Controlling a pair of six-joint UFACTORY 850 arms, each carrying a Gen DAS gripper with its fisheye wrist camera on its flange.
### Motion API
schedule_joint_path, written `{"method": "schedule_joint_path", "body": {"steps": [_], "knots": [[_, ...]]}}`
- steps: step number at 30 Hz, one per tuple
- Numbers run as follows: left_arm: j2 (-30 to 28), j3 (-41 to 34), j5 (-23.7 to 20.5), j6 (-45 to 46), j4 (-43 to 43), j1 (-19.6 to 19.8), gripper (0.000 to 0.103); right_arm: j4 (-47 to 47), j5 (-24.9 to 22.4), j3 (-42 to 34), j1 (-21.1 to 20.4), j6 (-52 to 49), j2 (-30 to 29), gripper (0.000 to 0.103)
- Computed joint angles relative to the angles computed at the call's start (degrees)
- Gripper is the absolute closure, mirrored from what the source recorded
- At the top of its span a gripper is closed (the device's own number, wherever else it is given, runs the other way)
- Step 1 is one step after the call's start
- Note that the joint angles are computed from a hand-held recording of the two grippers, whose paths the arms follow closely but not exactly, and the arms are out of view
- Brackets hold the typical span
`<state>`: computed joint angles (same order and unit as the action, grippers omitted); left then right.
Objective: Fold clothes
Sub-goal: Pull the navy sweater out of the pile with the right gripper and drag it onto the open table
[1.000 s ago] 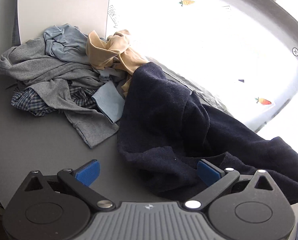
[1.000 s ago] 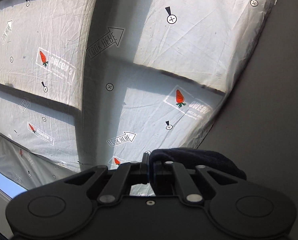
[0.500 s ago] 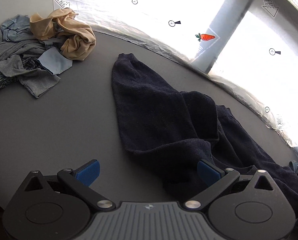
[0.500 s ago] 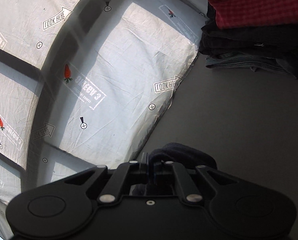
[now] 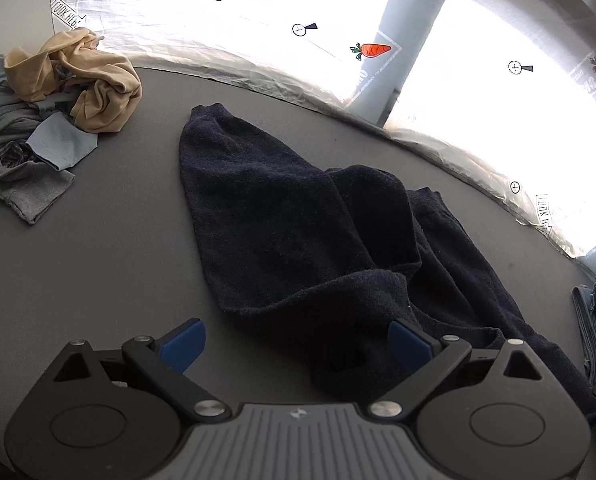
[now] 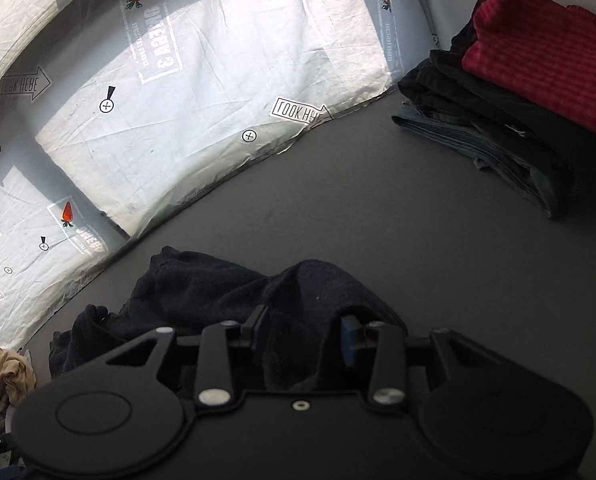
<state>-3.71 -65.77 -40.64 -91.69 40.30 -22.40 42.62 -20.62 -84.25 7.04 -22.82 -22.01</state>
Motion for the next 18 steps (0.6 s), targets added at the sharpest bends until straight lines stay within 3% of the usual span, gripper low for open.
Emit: {"method": "schedule_joint_path", "body": {"steps": [7,12,16,18], "knots": [[-1.9,-2.3,3.7,7.1,0.2,2.8,0.01,-32.4,5.9,-3.6,4.2,29.0,-1.8,0.06],[-4.2,-4.1,4.4,14.6,-5.1,4.2,0.01,-36.1,0.9,-7.2,4.8,33.2,-4.6,0.057],[-5.3,-4.2,4.8,17.5,-9.0,4.8,0.011,-51.4,-0.8,-7.8,5.9,45.3,-5.0,0.057],[-5.8,-4.4,4.7,17.3,-10.4,5.0,0.01,-52.4,-1.7,-8.9,5.6,46.1,-5.3,0.057]]}}
